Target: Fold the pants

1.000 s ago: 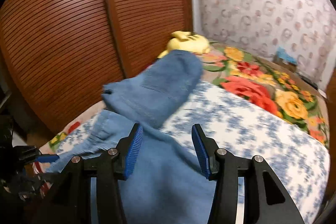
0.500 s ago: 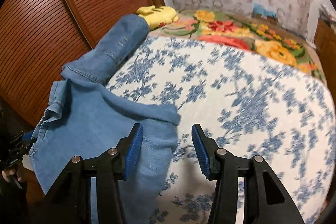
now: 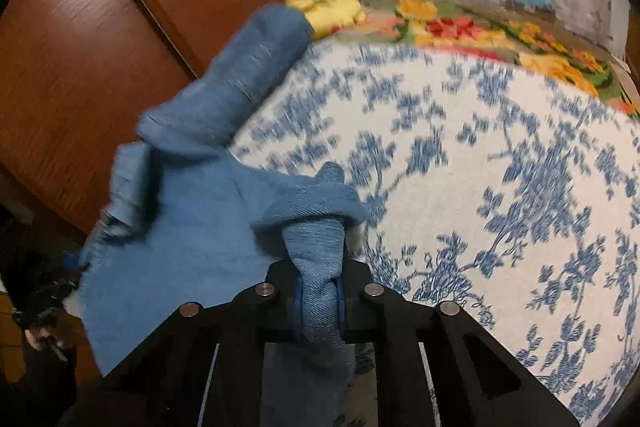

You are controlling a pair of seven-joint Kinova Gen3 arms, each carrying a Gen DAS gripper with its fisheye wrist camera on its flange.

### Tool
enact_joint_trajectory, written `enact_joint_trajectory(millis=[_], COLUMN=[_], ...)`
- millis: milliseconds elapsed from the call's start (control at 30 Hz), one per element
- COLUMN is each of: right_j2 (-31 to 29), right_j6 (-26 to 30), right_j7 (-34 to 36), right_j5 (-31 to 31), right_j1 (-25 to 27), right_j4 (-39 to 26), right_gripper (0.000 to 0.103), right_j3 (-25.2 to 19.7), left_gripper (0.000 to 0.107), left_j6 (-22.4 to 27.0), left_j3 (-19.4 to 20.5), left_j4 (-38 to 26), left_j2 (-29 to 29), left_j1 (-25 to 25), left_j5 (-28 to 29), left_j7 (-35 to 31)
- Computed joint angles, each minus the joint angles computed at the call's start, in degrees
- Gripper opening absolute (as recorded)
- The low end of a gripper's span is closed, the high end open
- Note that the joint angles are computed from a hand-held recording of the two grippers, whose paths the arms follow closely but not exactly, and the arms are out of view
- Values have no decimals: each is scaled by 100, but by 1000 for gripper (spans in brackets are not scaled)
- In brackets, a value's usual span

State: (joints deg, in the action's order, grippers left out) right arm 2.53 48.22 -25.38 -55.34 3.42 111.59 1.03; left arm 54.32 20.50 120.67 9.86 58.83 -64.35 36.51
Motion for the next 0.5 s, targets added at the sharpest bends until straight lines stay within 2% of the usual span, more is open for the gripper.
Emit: enact_joint_trajectory(millis=[67,167,267,367,500], right_j2=[-335,-742,-981,-1101,-982], right_j6=[-103,109,218,89,-162], right_j7=[244,371,187,-207,-669], right_j5=[-63,9,448,1005,1522], right_j1=[25,33,5,19,85], right_j4=[144,128,-84,-324,-626], right_gripper=[8,8,8,8,8], right_j3=[45,300,547,643,834], left_gripper=[41,41,41,41,41], left_j6=[77,111,90,-39,-155], left_j3=[12,19,30,-4,-116], left_j4=[-72,-143,-258,-468,-828], left_j2=[10,0,20,106,310], left_j1=[30,60,66,20,31], left_j5=[-37,-169,-327,-495,-670], left_j7=[-82,-100,-189,-421,-781])
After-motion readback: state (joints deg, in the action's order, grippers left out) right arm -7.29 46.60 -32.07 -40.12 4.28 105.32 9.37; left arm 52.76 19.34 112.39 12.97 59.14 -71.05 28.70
